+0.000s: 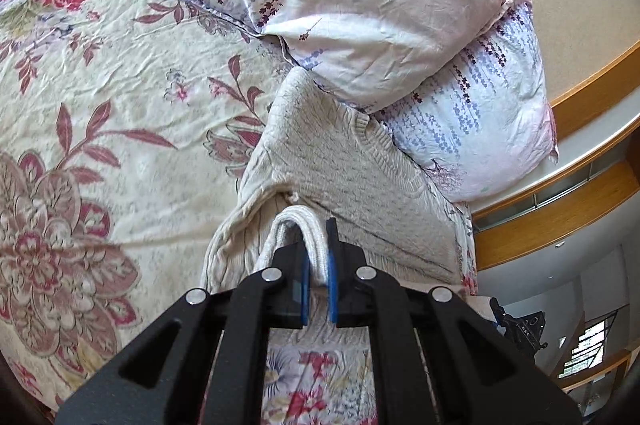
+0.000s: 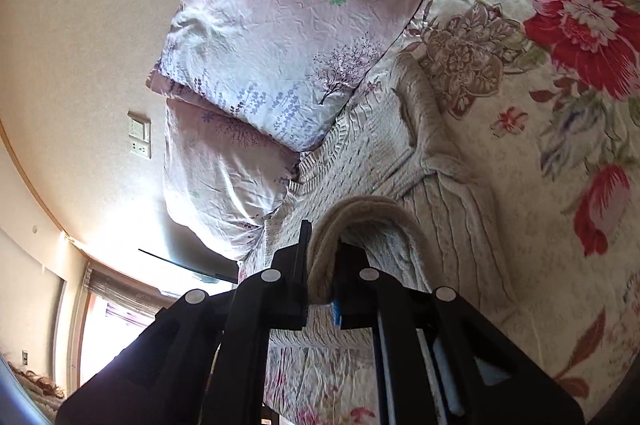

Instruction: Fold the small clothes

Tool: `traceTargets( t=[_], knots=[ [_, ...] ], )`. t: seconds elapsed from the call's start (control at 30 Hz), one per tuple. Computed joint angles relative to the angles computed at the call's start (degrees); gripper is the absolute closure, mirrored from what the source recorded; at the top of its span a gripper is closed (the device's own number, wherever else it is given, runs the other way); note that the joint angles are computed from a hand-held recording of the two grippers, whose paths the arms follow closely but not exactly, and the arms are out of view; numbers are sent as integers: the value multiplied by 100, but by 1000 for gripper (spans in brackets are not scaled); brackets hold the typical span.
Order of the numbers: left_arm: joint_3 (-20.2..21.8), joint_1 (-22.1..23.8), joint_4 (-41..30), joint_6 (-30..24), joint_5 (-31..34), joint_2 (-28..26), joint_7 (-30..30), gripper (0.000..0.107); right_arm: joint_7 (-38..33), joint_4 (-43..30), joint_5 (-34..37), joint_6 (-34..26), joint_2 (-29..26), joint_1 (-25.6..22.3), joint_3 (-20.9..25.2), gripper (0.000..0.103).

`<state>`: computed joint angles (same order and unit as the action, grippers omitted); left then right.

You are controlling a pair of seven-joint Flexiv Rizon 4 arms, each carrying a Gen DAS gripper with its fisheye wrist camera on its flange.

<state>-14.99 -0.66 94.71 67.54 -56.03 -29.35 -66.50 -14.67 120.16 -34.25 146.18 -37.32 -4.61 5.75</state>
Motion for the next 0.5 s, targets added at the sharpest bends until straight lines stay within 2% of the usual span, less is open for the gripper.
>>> traceTargets(
  t=[0.1,0.37,0.5],
  knots=[
    [185,-136,-428,-20,485,-297,-497,100,72,-186,-29,-138,-60,-1,-16,95],
    [17,-84,-1379,70,941,-878,-1151,100,313,-772,38,-468,-192,-49,-34,95],
    [249,-203,-2082,-231,1572,-1268,-1675,100,614,-1140,-71,-892,-363,-129,-6,95]
  ],
)
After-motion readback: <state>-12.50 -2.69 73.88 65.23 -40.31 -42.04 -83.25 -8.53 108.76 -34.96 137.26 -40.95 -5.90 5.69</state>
